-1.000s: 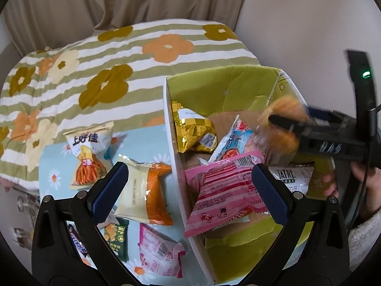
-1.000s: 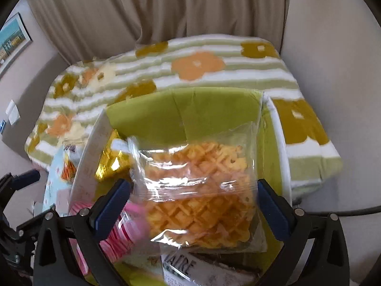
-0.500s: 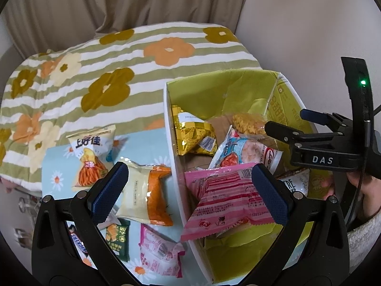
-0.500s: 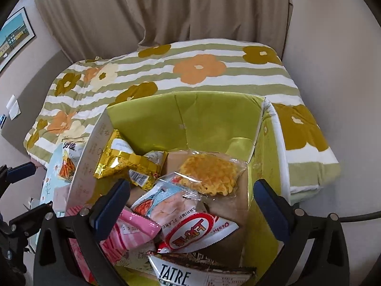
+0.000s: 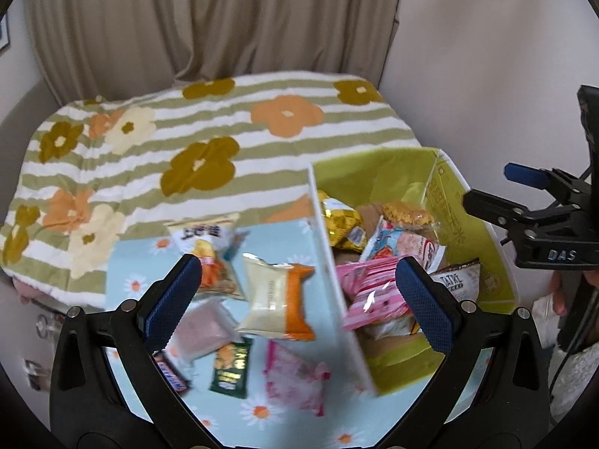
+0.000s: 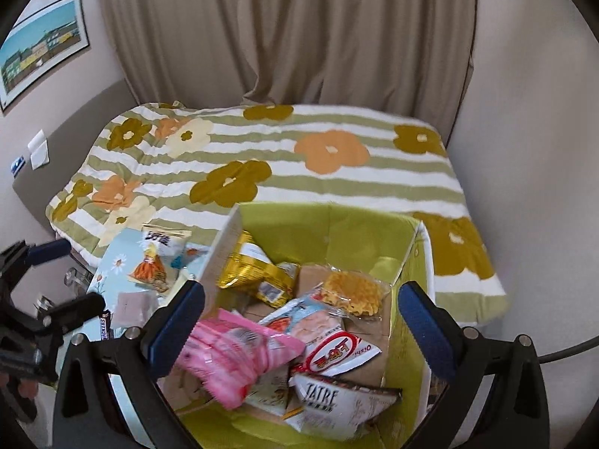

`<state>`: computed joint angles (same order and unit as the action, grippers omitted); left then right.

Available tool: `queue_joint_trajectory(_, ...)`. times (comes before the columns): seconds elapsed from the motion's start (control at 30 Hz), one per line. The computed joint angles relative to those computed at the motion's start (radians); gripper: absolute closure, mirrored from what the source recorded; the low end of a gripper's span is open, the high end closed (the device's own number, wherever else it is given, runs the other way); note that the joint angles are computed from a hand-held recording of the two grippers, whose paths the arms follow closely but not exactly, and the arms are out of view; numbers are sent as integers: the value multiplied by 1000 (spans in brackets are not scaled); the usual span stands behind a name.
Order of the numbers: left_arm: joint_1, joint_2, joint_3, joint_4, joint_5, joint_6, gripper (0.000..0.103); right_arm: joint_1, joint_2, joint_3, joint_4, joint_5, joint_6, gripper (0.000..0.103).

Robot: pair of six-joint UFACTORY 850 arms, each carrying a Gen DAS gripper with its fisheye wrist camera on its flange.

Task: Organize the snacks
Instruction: 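Move both tools back over the remaining snacks on the table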

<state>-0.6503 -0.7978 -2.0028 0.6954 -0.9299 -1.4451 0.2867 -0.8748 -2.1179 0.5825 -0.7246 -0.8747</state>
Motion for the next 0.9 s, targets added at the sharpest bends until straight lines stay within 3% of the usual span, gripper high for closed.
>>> queue_joint_trajectory(0.23,-2,250,365,125,92,-102,0,62,237,340,107,154,-52,0)
queue_joint_trajectory(0.57,11,526,761,191,239,-126,0,186,431,660,127,379,81,0)
queue_joint_trajectory(0.7,38,582,855,156,335,-40,0,232,475,738,-20,435,300,0)
queue_joint_trajectory(0.9,82,571,915,43,471,195,1,287,504,839,-330,490,736,0)
